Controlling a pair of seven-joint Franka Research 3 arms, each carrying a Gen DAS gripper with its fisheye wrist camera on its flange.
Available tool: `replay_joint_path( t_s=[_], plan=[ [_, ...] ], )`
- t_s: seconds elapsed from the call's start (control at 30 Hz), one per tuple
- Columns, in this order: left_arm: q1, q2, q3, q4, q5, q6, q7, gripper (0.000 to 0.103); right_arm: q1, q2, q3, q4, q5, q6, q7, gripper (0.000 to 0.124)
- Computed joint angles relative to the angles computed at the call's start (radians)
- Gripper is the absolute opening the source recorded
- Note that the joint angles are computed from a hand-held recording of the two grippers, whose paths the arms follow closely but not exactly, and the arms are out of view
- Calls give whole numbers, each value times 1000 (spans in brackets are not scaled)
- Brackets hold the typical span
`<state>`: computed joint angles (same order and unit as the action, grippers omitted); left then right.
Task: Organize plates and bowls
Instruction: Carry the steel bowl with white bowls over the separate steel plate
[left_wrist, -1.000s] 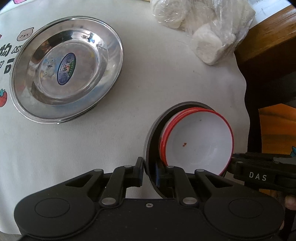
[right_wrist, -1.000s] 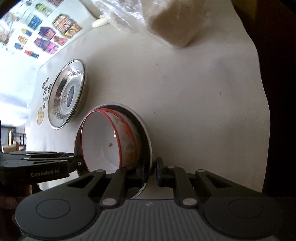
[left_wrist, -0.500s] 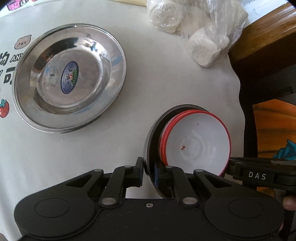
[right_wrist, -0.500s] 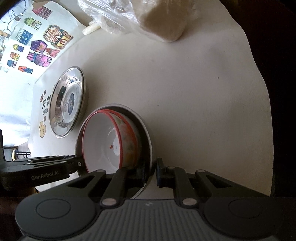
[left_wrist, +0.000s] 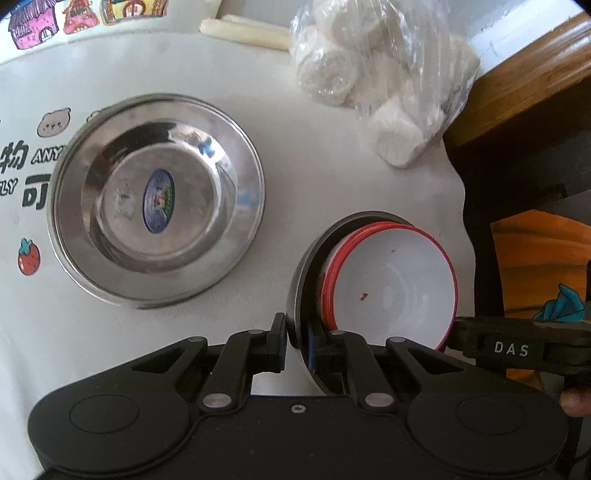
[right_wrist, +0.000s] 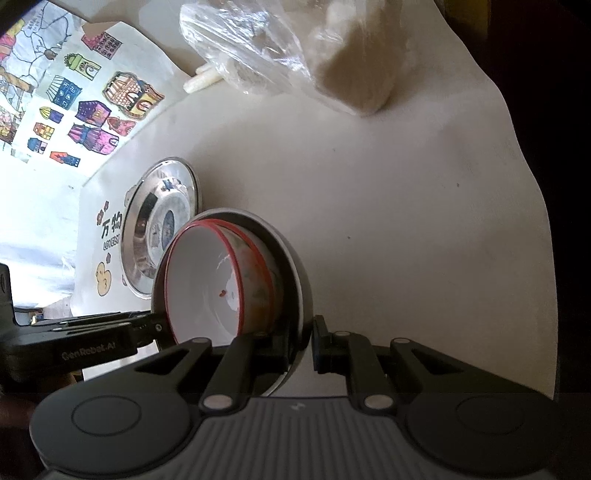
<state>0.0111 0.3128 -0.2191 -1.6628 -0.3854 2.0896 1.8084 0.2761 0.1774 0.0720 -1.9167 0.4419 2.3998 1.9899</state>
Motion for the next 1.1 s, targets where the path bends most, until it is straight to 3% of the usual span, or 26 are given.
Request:
replay_joint_path(
  t_s=[0.63, 1.1],
  plan=[
    [90, 102, 11, 190, -28, -102, 81, 9, 63, 124, 10, 169, -74, 39, 146, 13],
    [137, 208, 12, 346, 6, -133, 63, 9, 108, 310, 7, 438, -146, -16, 216, 13]
  ],
)
